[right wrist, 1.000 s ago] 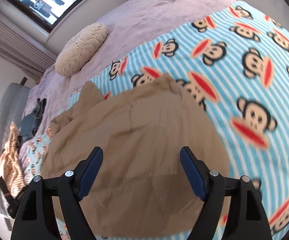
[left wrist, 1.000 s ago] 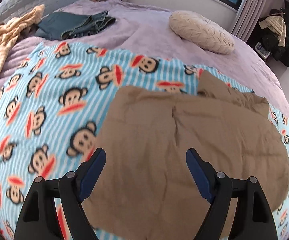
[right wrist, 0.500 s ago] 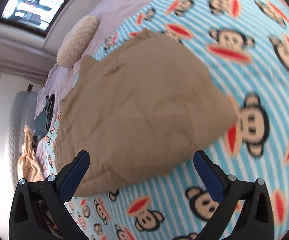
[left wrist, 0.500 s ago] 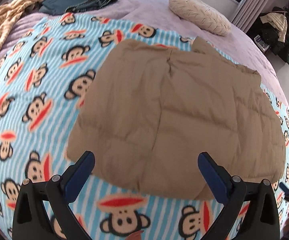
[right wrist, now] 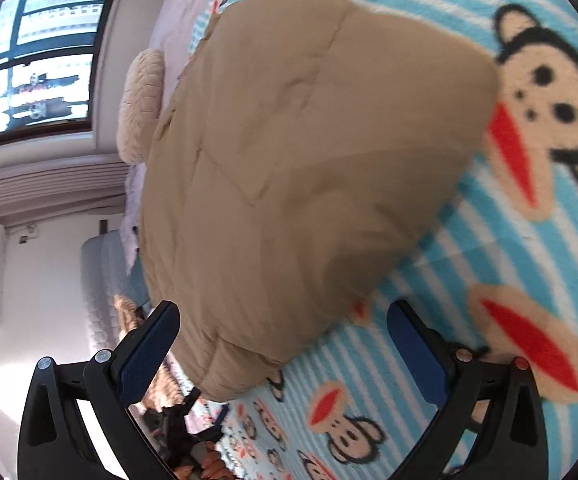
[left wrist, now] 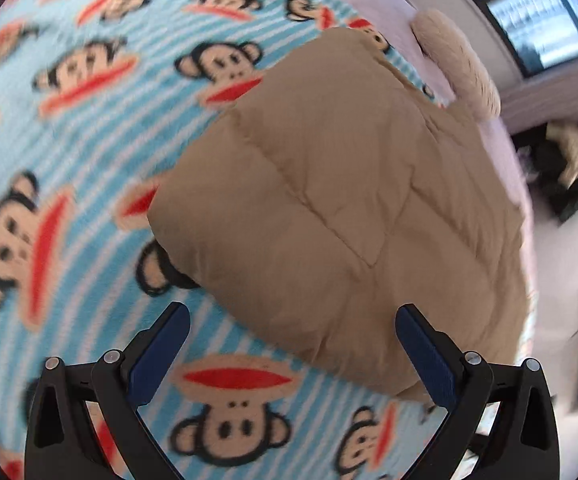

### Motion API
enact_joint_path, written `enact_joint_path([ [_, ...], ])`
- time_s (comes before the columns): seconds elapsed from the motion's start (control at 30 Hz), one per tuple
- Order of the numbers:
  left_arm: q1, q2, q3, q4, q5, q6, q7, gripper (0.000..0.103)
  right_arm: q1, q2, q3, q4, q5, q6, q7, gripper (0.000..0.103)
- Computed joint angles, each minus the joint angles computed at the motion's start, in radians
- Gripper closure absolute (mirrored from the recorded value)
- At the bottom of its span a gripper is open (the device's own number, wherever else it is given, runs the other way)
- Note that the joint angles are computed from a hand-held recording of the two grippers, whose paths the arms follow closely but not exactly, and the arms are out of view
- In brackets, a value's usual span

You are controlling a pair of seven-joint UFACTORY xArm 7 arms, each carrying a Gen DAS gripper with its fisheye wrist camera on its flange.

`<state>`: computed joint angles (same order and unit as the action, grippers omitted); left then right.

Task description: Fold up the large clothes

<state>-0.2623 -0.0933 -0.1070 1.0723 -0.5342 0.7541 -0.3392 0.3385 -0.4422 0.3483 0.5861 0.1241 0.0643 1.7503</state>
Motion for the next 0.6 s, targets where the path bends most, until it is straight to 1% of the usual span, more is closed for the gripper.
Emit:
enact_joint_path([
  [0.07,-0.005,0.023,0.006,-0.004,-0.086,-0.040,0.045,0.000,-0.020,0.049,0.012,-0.005,-0.001,-0.102,0.008,0.000],
  [0.1,-0.006,0.035,0.004,0.002,-0.107,-0.053,0.055,0.000,-0.025,0.064,0.013,-0.007,0.002,-0.140,0.007,0.000],
  [0.17,-0.006,0.075,-0.001,0.032,-0.145,-0.078,0.074,0.000,-0.085,0.115,0.064,-0.003,0.012,-0.233,0.016,0.000],
  [0.27,-0.002,0.131,-0.015,0.077,-0.173,-0.106,0.074,0.000,-0.166,0.183,0.139,0.015,0.055,-0.328,-0.017,0.000],
  [0.3,0.001,0.145,-0.020,0.090,-0.176,-0.111,0.071,0.002,-0.180,0.199,0.154,0.022,0.073,-0.341,-0.031,0.000],
  [0.33,0.004,0.155,-0.024,0.096,-0.184,-0.120,0.072,0.020,-0.176,0.205,0.151,0.024,0.087,-0.344,-0.040,0.000],
  [0.37,0.012,0.164,-0.025,0.106,-0.191,-0.111,0.077,0.030,-0.167,0.212,0.145,0.026,0.102,-0.348,-0.045,0.001],
  [0.4,0.020,0.170,-0.027,0.112,-0.215,-0.103,0.092,0.050,-0.157,0.215,0.139,0.028,0.117,-0.348,-0.049,0.010],
  [0.43,0.031,0.173,-0.031,0.112,-0.275,-0.102,0.132,0.067,-0.115,0.216,0.098,0.028,0.121,-0.330,-0.046,0.021],
  [0.47,0.039,0.166,-0.032,0.108,-0.314,-0.102,0.161,0.072,-0.050,0.218,0.034,0.024,0.110,-0.319,-0.029,0.048],
  [0.5,0.045,0.159,-0.030,0.109,-0.318,-0.099,0.181,0.079,-0.023,0.224,0.012,0.016,0.115,-0.338,-0.016,0.058],
  [0.53,0.045,0.146,-0.030,0.106,-0.310,-0.095,0.196,0.083,-0.029,0.220,0.031,0.012,0.160,-0.350,-0.046,0.062],
  [0.57,0.043,0.130,-0.029,0.108,-0.286,-0.090,0.206,0.084,-0.073,0.212,0.083,0.017,0.190,-0.347,-0.070,0.071],
  [0.6,0.041,0.122,-0.028,0.110,-0.272,-0.087,0.214,0.086,-0.113,0.202,0.131,0.025,0.221,-0.334,-0.100,0.075],
])
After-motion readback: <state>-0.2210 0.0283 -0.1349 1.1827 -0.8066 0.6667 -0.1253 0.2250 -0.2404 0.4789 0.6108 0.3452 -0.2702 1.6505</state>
